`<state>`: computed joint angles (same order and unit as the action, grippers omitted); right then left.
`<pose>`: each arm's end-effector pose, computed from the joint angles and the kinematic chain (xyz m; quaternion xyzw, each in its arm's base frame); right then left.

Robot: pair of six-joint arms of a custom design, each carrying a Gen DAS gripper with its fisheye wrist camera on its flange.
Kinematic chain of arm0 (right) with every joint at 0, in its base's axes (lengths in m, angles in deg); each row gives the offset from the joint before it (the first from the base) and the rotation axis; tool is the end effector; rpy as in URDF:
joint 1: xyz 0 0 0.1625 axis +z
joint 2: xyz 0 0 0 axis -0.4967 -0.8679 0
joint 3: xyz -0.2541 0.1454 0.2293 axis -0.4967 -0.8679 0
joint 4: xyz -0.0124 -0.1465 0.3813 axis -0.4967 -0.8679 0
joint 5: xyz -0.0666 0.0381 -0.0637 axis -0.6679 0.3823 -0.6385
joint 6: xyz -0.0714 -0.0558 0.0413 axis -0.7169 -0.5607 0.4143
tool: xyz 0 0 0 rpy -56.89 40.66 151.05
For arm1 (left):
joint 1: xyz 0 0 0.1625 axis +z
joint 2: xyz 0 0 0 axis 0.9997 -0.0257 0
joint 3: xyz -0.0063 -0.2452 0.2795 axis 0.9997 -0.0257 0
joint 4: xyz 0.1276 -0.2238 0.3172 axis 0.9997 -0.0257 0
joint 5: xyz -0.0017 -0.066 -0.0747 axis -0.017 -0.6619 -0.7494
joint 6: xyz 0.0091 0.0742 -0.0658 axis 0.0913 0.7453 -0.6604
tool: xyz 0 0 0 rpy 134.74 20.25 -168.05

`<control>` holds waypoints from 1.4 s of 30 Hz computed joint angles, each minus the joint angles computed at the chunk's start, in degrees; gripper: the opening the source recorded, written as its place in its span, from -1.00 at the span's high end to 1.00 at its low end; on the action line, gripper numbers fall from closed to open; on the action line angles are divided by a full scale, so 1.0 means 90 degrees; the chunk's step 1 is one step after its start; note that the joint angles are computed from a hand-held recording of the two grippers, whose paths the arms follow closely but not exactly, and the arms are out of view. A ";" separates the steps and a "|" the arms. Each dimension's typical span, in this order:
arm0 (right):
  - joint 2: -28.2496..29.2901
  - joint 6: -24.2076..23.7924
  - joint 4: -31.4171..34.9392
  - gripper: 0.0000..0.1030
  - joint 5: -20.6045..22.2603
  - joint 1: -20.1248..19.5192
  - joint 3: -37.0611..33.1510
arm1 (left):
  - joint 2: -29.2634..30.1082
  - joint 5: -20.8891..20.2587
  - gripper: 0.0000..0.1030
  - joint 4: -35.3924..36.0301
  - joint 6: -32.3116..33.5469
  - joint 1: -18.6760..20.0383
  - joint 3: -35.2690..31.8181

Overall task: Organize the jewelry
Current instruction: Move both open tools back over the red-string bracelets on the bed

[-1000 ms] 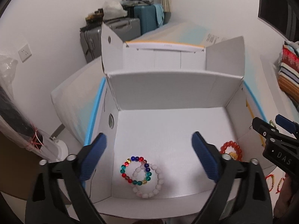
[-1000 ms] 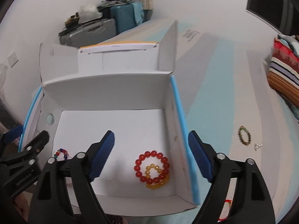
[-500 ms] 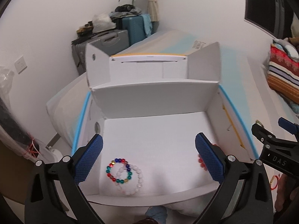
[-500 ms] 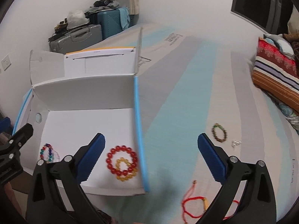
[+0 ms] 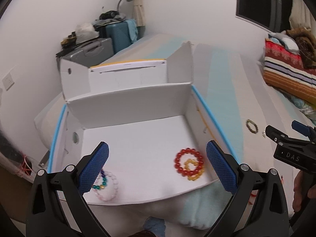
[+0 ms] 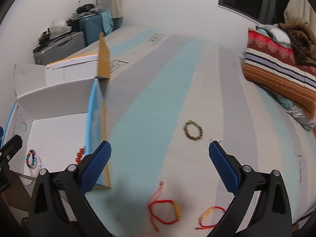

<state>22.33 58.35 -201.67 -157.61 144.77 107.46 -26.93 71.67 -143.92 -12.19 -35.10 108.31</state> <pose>0.4148 -0.7097 0.0511 0.3525 -0.8498 0.2503 0.3015 -0.1380 -0.5718 0.3528 -0.0709 0.7836 -0.4383 0.4346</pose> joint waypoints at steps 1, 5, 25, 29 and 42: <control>-0.0051 0.0000 -0.0031 -0.85 -0.0018 -0.0030 0.0050 | 0.0079 -0.0033 -0.89 -0.0142 0.0122 -0.0021 -0.0023; -0.0329 -0.0047 -0.0237 -0.85 -0.0114 -0.0172 0.0376 | 0.0373 -0.0122 -0.89 -0.0774 0.0644 -0.0115 -0.0072; -0.1507 -0.0220 -0.0820 -0.85 -0.0609 -0.0965 0.1954 | 0.1843 -0.1124 -0.89 -0.1336 0.1403 -0.0206 -0.0819; -0.1681 -0.0146 -0.0770 -0.85 -0.0617 -0.1093 0.2179 | 0.2112 -0.1416 -0.89 -0.1340 0.1477 -0.0151 -0.1002; -0.1800 0.0335 0.0618 -0.85 -0.0389 -0.1371 0.2292 | 0.2883 -0.2011 -0.89 -0.0813 0.1380 0.0255 -0.1717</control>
